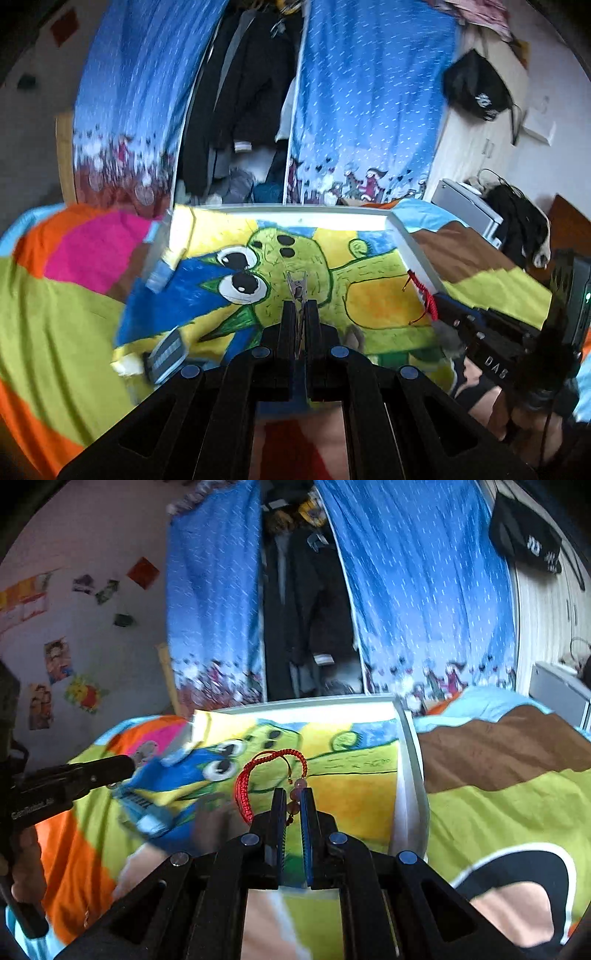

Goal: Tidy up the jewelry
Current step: 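Carry the hair clip with the left gripper into the tray while the right gripper carries the red bracelet there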

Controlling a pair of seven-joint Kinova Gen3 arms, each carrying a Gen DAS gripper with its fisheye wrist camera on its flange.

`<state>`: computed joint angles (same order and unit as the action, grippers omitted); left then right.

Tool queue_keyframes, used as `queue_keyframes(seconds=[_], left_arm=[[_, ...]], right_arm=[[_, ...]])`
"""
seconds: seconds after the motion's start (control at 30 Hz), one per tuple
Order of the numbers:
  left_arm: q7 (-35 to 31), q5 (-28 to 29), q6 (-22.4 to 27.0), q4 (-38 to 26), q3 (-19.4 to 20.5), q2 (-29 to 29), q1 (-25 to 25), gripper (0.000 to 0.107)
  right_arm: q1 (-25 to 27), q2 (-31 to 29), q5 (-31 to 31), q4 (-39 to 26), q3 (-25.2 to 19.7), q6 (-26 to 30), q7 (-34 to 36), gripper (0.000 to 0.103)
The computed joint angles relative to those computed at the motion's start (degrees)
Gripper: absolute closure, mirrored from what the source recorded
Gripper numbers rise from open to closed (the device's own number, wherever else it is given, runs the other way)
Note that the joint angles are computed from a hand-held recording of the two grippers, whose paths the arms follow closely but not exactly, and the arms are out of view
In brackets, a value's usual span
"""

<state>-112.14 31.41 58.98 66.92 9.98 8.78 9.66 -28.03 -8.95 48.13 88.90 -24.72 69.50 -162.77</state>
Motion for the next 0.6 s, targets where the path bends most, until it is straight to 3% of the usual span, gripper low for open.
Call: queue_keyframes(seconds=[0.2,0.6], left_arm=[[5.6,-4.5,2.3,-5.5,0.5,5.9,2.2,0.105],[8.4,-7.9,6.2,-8.1,1.3,9.3,3.7,0.105]], right_arm=[[1.4,3.3,-7.7,-1.7,5.4,-0.4,5.7,0.095],[0.6,4.2,-9.8,-0.1,7.4,-0.1,6.4,0.095]])
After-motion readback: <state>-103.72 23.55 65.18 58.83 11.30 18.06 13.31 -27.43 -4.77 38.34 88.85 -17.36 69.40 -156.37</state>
